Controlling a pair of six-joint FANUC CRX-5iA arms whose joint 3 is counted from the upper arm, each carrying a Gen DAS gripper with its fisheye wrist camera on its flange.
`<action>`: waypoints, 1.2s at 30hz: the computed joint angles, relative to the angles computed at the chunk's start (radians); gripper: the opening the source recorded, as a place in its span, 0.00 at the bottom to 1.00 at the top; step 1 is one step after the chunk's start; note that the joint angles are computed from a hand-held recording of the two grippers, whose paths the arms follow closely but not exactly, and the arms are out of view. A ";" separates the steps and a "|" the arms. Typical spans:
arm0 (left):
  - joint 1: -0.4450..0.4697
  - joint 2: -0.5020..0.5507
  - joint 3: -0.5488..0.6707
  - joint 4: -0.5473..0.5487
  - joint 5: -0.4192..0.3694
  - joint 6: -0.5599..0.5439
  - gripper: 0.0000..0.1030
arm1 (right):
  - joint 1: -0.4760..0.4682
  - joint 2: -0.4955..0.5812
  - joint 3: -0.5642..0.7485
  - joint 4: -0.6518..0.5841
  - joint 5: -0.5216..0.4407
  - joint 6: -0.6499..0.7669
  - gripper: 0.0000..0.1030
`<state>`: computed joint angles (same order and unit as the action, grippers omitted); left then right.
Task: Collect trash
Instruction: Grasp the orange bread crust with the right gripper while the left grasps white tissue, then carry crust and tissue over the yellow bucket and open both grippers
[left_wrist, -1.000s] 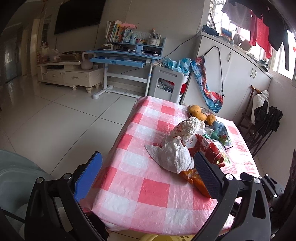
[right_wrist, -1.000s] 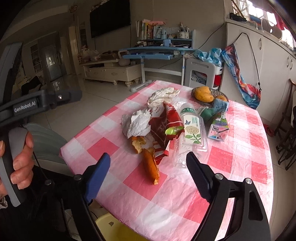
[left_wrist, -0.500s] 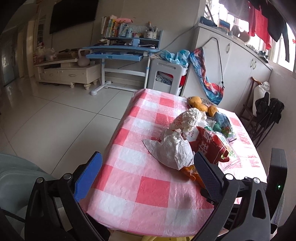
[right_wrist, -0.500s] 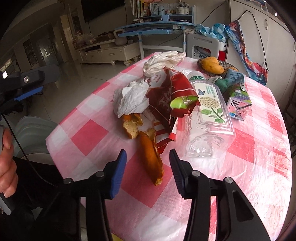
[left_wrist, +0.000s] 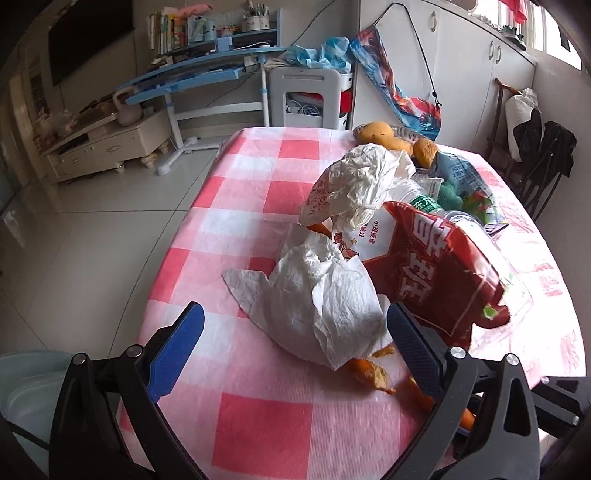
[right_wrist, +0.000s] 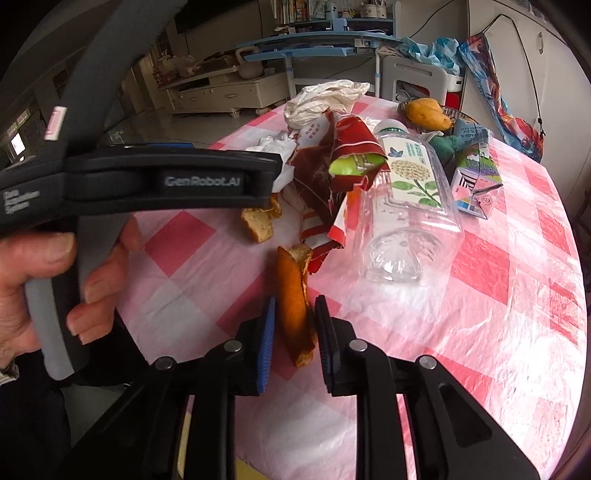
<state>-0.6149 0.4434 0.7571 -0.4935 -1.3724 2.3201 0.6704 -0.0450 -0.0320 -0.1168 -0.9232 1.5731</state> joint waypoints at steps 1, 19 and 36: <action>0.003 0.000 -0.002 0.006 0.012 0.002 0.93 | -0.006 -0.006 -0.003 -0.007 -0.003 0.005 0.22; 0.101 -0.164 -0.260 0.190 0.270 0.067 0.09 | -0.028 -0.022 0.000 -0.052 -0.018 0.023 0.22; -0.038 -0.330 -0.374 0.028 0.324 0.164 0.09 | -0.072 -0.055 0.004 -0.133 0.005 0.029 0.20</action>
<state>-0.6528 0.1136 0.3831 -0.4657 -1.0481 2.4846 0.5980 -0.1002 -0.0284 -0.2501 -0.9183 1.6020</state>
